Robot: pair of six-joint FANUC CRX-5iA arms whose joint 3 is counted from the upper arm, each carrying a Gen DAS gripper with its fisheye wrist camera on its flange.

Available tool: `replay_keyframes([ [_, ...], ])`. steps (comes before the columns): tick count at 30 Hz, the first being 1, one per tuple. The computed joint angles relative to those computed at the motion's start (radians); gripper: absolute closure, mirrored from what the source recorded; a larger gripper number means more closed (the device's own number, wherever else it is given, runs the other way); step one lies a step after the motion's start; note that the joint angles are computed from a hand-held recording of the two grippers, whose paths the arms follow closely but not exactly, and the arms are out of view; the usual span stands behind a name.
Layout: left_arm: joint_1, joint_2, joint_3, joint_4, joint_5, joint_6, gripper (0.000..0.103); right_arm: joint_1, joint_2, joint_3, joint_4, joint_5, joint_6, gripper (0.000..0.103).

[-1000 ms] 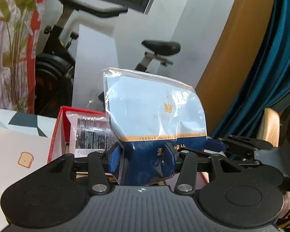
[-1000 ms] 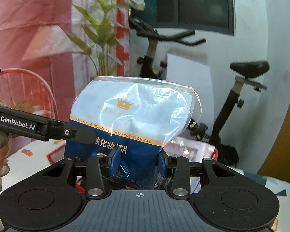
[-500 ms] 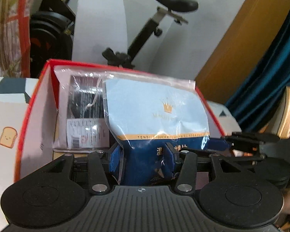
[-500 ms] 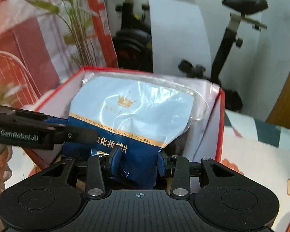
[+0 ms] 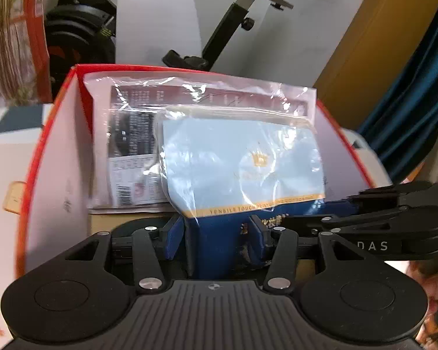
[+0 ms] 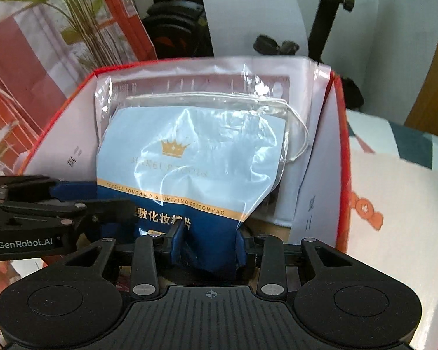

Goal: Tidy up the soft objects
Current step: 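Lower the cotton pad bag into the red box and open both grippers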

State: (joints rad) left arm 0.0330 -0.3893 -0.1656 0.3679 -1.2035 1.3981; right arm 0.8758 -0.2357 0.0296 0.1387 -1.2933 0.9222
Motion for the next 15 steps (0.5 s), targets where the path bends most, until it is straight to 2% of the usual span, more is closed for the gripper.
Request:
replay_keyframes([
  [5,0.008,-0.033,0.001,-0.009,0.019,-0.029,0.052,0.016,0.026,0.011,0.001,-0.036,-0.031,0.073],
  [11,-0.027,-0.040,0.029,-0.083,0.042,0.013,0.052,0.026,0.045,0.022,0.017,-0.059,-0.081,0.071],
  [13,-0.021,-0.045,0.030,-0.079,0.042,0.024,0.051,0.043,0.040,0.012,0.043,-0.058,-0.106,0.068],
  [15,-0.025,-0.056,0.034,-0.101,0.049,0.042,0.051,0.087,0.022,-0.022,0.128,-0.049,-0.123,0.065],
])
